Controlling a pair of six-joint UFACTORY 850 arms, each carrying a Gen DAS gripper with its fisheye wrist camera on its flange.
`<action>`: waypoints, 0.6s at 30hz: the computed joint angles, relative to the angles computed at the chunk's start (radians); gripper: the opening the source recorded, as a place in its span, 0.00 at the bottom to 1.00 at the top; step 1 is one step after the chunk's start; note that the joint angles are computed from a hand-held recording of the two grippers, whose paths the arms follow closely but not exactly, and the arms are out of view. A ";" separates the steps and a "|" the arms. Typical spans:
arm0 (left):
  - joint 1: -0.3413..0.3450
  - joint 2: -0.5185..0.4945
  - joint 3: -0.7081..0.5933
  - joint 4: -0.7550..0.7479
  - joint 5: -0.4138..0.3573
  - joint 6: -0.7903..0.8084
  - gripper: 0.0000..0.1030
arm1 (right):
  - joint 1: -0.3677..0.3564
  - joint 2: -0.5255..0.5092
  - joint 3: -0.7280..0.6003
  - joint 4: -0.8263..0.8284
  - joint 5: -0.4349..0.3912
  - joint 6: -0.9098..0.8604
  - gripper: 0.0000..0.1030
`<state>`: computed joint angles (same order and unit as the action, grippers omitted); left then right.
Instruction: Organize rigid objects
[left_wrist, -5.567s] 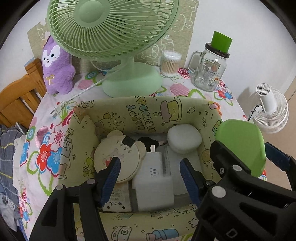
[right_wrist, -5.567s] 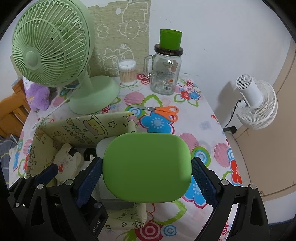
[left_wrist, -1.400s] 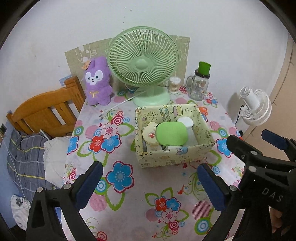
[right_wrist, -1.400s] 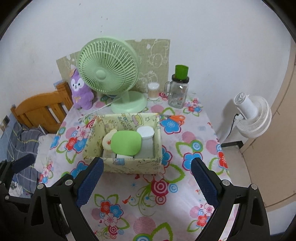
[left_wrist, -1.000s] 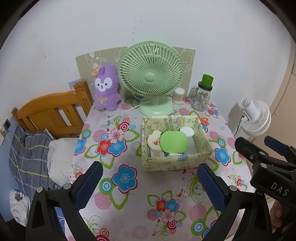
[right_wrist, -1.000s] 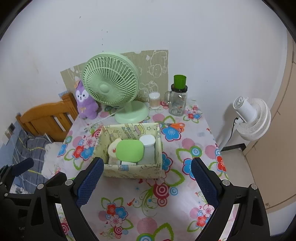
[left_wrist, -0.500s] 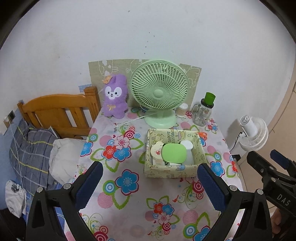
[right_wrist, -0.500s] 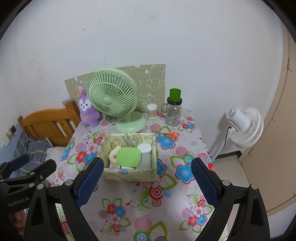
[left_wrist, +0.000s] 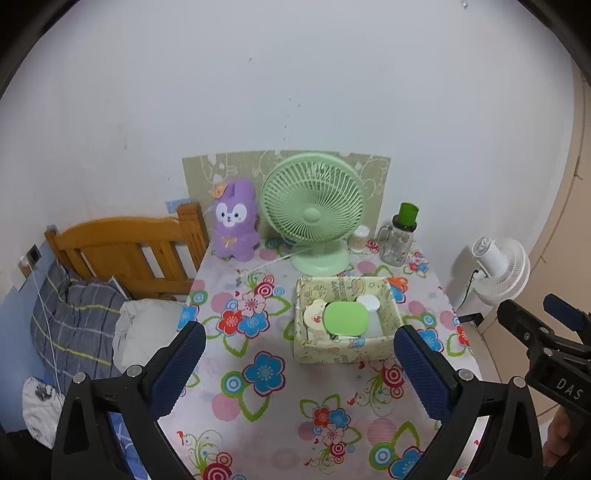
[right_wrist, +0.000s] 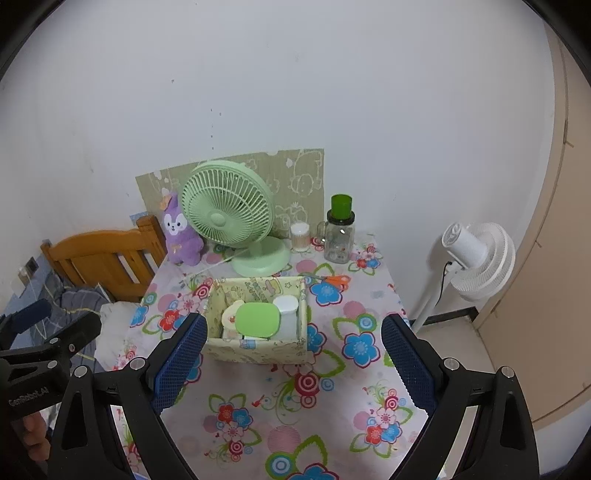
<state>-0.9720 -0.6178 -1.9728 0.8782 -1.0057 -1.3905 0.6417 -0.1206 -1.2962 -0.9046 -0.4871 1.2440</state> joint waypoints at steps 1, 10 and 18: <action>-0.003 0.001 -0.001 0.006 -0.004 0.001 1.00 | 0.002 0.009 0.004 -0.005 0.000 0.007 0.94; -0.017 0.004 -0.014 -0.007 -0.019 0.020 1.00 | 0.025 0.037 0.017 -0.048 -0.032 0.060 0.94; -0.022 0.013 -0.004 0.011 -0.032 -0.010 1.00 | 0.029 0.043 0.018 -0.042 -0.032 0.054 0.94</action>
